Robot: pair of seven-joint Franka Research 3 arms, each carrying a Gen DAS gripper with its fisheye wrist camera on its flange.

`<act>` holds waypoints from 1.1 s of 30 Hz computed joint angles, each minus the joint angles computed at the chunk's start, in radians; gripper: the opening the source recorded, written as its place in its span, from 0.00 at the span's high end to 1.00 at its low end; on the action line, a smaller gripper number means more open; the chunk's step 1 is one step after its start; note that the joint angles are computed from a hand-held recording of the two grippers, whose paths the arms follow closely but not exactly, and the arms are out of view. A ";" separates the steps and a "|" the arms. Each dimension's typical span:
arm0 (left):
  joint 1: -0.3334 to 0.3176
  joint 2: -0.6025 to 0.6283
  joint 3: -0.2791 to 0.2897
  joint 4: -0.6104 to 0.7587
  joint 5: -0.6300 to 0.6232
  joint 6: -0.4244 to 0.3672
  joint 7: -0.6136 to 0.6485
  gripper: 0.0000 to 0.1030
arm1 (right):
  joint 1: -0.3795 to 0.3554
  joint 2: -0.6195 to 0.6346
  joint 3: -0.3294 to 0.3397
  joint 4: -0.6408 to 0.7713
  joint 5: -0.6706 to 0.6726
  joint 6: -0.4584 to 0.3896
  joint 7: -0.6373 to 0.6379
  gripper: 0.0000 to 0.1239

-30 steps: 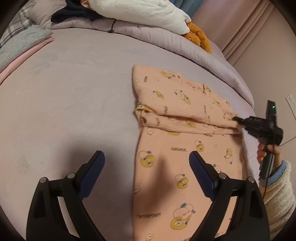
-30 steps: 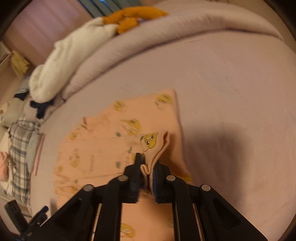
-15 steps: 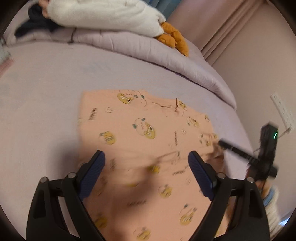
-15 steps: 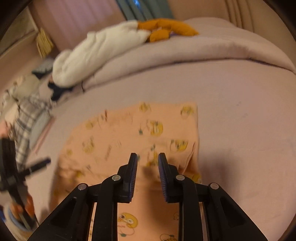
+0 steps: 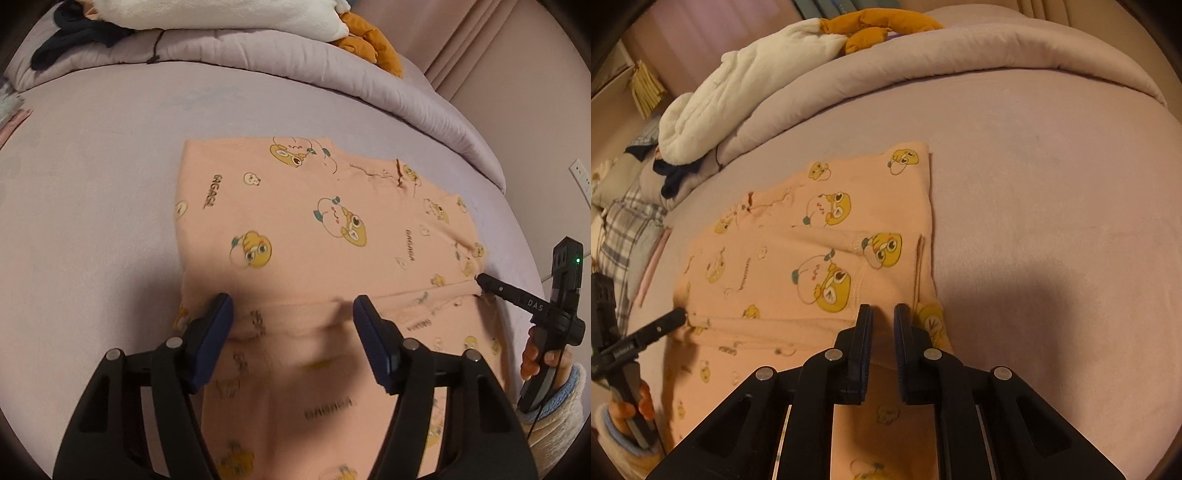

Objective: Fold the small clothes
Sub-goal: 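Move both tools to the hem of the shirt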

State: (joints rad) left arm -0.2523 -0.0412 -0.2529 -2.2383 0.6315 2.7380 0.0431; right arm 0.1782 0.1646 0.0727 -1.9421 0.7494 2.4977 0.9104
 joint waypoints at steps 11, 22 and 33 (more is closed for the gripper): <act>-0.032 -0.294 -0.093 -0.287 -0.090 0.056 -0.222 0.22 | -0.029 -0.219 -0.063 -0.231 0.155 -0.074 -0.113 0.60; -0.004 -0.397 -0.228 -0.419 -0.127 0.212 -0.429 0.19 | -0.067 -0.286 -0.125 -0.327 0.072 -0.157 -0.030 0.53; 0.090 -0.326 -0.283 -0.374 -0.057 0.288 -0.449 0.14 | -0.046 -0.268 -0.111 -0.319 0.104 -0.221 -0.128 0.43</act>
